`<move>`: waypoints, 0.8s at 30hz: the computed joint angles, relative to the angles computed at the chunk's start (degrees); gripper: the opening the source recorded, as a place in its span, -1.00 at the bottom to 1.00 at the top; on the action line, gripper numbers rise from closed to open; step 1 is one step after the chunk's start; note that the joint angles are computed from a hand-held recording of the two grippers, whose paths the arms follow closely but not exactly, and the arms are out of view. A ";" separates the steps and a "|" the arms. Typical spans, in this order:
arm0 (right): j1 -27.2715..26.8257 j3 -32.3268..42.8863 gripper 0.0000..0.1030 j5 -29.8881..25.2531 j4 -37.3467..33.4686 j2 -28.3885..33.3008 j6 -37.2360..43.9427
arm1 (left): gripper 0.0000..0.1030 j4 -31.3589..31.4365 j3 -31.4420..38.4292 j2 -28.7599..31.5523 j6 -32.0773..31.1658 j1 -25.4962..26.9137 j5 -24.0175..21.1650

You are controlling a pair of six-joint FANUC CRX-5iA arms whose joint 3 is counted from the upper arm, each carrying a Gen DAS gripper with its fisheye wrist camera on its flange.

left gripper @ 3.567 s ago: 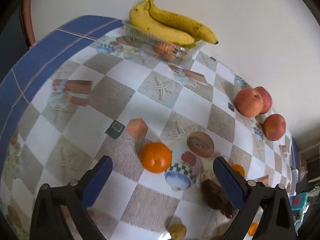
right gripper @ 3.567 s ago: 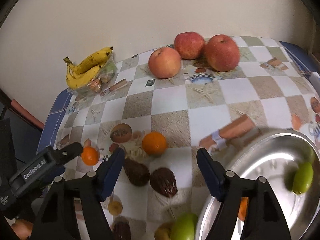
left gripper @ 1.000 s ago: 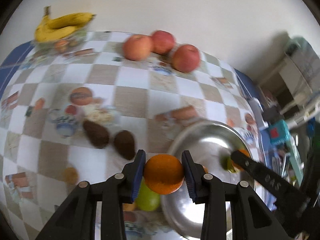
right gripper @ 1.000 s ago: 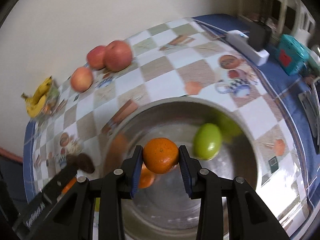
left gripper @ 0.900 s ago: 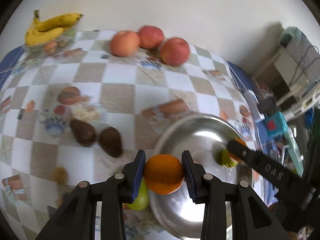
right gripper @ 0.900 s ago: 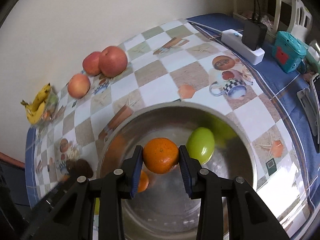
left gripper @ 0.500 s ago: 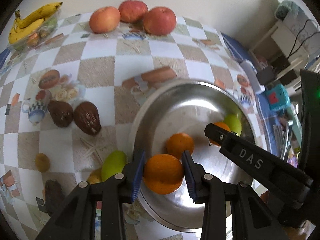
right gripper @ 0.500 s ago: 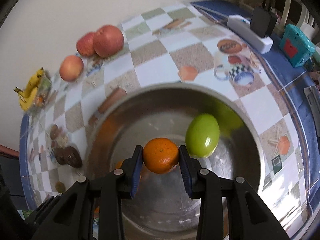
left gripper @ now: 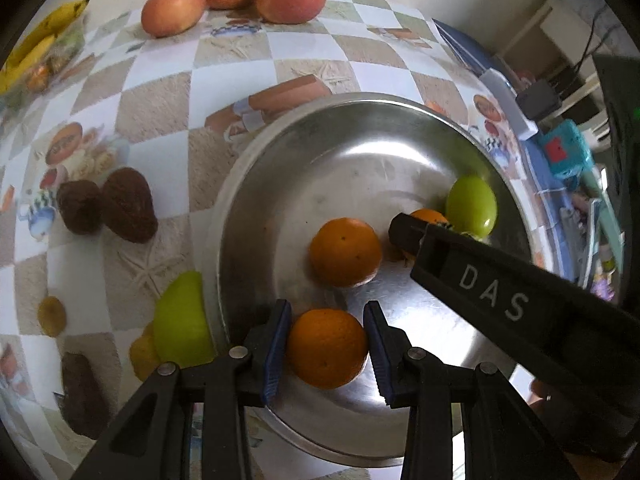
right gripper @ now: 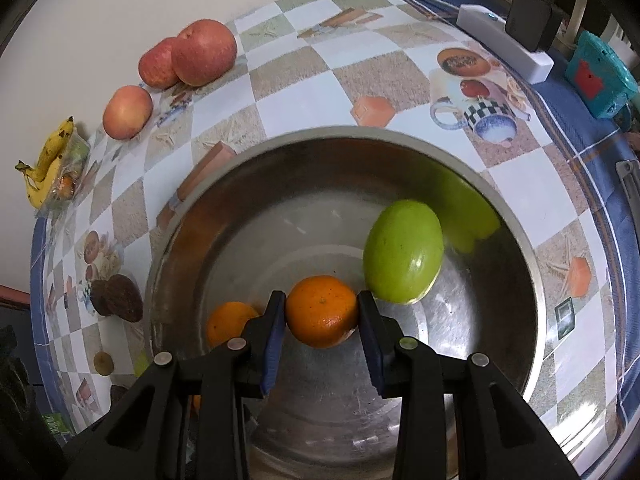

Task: Organize fruits
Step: 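Move both oranges over the steel bowl and release them inside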

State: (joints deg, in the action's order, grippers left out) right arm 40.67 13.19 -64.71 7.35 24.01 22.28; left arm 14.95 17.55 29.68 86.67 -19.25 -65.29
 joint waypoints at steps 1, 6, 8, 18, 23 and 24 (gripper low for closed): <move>0.02 -0.33 -0.26 0.41 0.19 -0.16 -0.24 | -0.22 -0.55 0.14 -0.01 -0.04 -0.18 0.10; 0.00 -0.22 -0.25 -0.01 -0.14 -0.29 -0.20 | -0.20 0.57 0.03 0.25 -0.43 0.20 0.41; -0.06 0.45 -0.25 -0.65 -0.44 0.07 0.19 | -0.17 1.37 -0.07 0.33 -0.62 0.46 0.30; 0.21 0.88 -0.17 0.57 1.58 -0.42 -0.30 | 0.11 5.49 -2.68 -2.10 -3.36 1.62 2.61; 0.86 -0.45 -0.18 2.21 4.52 -1.84 -2.41 | 0.11 6.20 -3.97 -3.75 -2.22 2.95 4.74; 1.01 -1.08 -0.18 2.58 5.23 -2.40 -3.09 | 0.11 6.01 -4.31 -4.22 -1.62 3.37 5.20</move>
State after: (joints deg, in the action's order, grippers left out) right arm 41.68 12.11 -62.13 12.58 21.61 19.18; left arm 20.96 13.24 25.46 85.05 -15.88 -60.09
